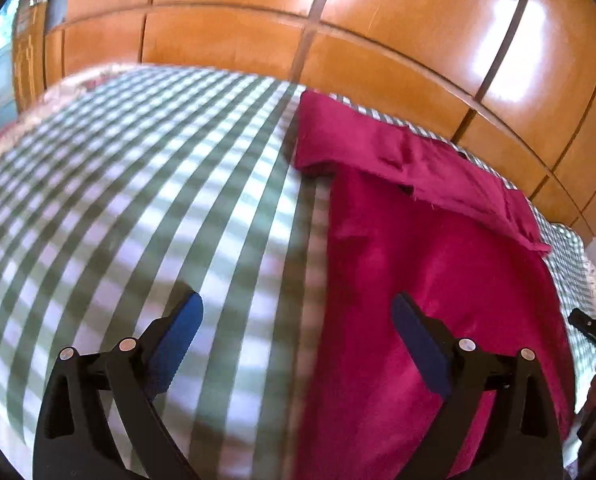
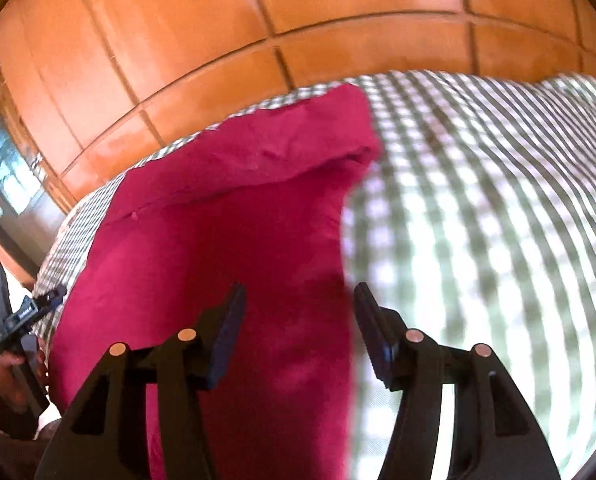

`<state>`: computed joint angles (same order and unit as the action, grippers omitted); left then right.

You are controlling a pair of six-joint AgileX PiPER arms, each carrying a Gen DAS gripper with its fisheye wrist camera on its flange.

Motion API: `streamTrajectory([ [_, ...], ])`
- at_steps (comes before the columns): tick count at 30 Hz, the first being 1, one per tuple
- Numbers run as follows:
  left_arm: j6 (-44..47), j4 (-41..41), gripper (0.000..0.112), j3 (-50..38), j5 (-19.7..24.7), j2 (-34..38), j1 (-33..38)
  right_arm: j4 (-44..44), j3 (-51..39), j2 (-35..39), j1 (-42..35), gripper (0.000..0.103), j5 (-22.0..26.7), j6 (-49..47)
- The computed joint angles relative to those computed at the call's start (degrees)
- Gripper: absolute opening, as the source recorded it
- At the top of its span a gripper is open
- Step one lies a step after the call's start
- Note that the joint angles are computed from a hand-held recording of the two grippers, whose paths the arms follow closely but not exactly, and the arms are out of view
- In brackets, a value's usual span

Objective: Fold small clothes

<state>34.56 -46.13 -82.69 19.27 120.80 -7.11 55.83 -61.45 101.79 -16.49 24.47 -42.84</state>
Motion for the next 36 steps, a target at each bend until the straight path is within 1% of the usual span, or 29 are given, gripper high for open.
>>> streamTrajectory([
  [1, 4.7, -4.1, 0.094, 0.3, 3.0, 0.1, 1.2, 1.7, 0.9, -0.3, -1.3, 0.056, 1.3, -1.5],
  [2, 8.0, -6.5, 0.094, 1.5, 3.9, -0.4, 1.7, 4.5, 2.1, -0.6, -3.1, 0.056, 3.3, -4.0],
  [4, 17.2, -12.7, 0.084, 4.5, 5.4, -1.8, 2.4, 10.5, 4.7, -1.0, -6.4, 0.056, 7.6, -9.9],
  [5, 20.5, -14.5, 0.071, 5.2, 7.7, -2.0, 2.9, 12.7, 5.9, -1.2, -7.8, 0.055, 9.8, -12.4],
  [6, 21.9, -15.1, 0.067, 5.7, 9.3, -2.2, 3.1, 15.3, 7.0, -1.0, -9.4, 0.054, 12.6, -15.1],
  [7, 23.6, -16.4, 0.067, 6.7, 10.0, -2.6, 3.3, 17.1, 8.0, -1.0, -10.5, 0.053, 14.6, -16.9],
  [8, 25.7, -18.1, 0.060, 7.5, 11.1, -2.9, 3.4, 19.1, 9.1, -0.8, -11.7, 0.053, 16.6, -18.7],
  [9, 28.1, -20.0, 0.050, 8.2, 13.4, -3.1, 4.0, 21.0, 10.3, -0.6, -13.2, 0.052, 19.2, -20.4],
  [11, 30.1, -21.9, 0.048, 9.4, 16.9, -3.2, 5.1, 23.4, 12.2, -0.5, -15.3, 0.051, 23.0, -23.0],
  [13, 31.1, -23.1, 0.041, 10.1, 19.7, -3.1, 6.2, 23.9, 13.6, -0.4, -17.3, 0.048, 26.5, -24.2],
  [16, 31.1, -23.5, 0.039, 10.3, 24.6, -2.5, 8.1, 23.6, 15.0, -0.6, -19.4, 0.046, 30.1, -25.4],
  [17, 31.3, -23.9, 0.039, 10.3, 27.3, -1.9, 9.0, 23.6, 16.0, -0.8, -20.4, 0.046, 31.8, -26.6],
  [19, 31.6, -24.2, 0.039, 10.4, 31.3, -1.3, 10.3, 24.2, 17.5, -1.2, -20.2, 0.046, 33.0, -28.0],
  [22, 32.7, -26.0, 0.039, 11.6, 34.3, -0.9, 11.5, 23.5, 18.7, -1.2, -20.5, 0.046, 36.1, -29.3],
  [24, 31.4, -26.7, 0.039, 10.5, 38.0, 0.8, 12.5, 22.8, 19.0, -0.6, -20.3, 0.046, 38.6, -29.5],
  [26, 31.0, -27.7, 0.039, 9.9, 42.5, 2.5, 13.5, 22.4, 19.3, -0.2, -19.7, 0.045, 39.7, -29.6],
  [27, 30.6, -27.7, 0.039, 9.8, 43.5, 2.9, 13.7, 22.1, 18.7, 0.1, -18.8, 0.041, 39.4, -29.0],
  [28, 30.5, -27.6, 0.039, 10.1, 43.8, 3.0, 13.6, 21.7, 18.4, 0.4, -18.3, 0.036, 39.2, -28.6],
  [29, 30.7, -27.7, 0.039, 10.5, 43.7, 2.8, 13.5, 21.7, 18.1, 0.7, -17.1, 0.034, 39.1, -28.2],
  [31, 30.2, -27.2, 0.039, 11.1, 42.8, 1.9, 12.8, 21.4, 17.3, 1.4, -15.8, 0.024, 39.0, -27.7],
  [32, 29.7, -26.6, 0.039, 11.4, 41.8, 1.1, 12.2, 21.3, 16.7, 1.9, -14.9, 0.022, 38.8, -27.3],
  [34, 29.8, -26.0, 0.039, 12.4, 40.1, -0.4, 11.5, 21.9, 15.2, 2.5, -13.6, 0.016, 37.8, -26.5],
  [35, 29.9, -26.0, 0.023, 12.7, 39.3, -0.8, 11.2, 22.4, 15.1, 2.6, -13.8, 0.013, 38.0, -26.7],
  [36, 29.7, -25.4, 0.013, 13.7, 37.9, -1.8, 11.2, 23.4, 14.9, 3.0, -14.0, 0.011, 38.4, -27.1],
])
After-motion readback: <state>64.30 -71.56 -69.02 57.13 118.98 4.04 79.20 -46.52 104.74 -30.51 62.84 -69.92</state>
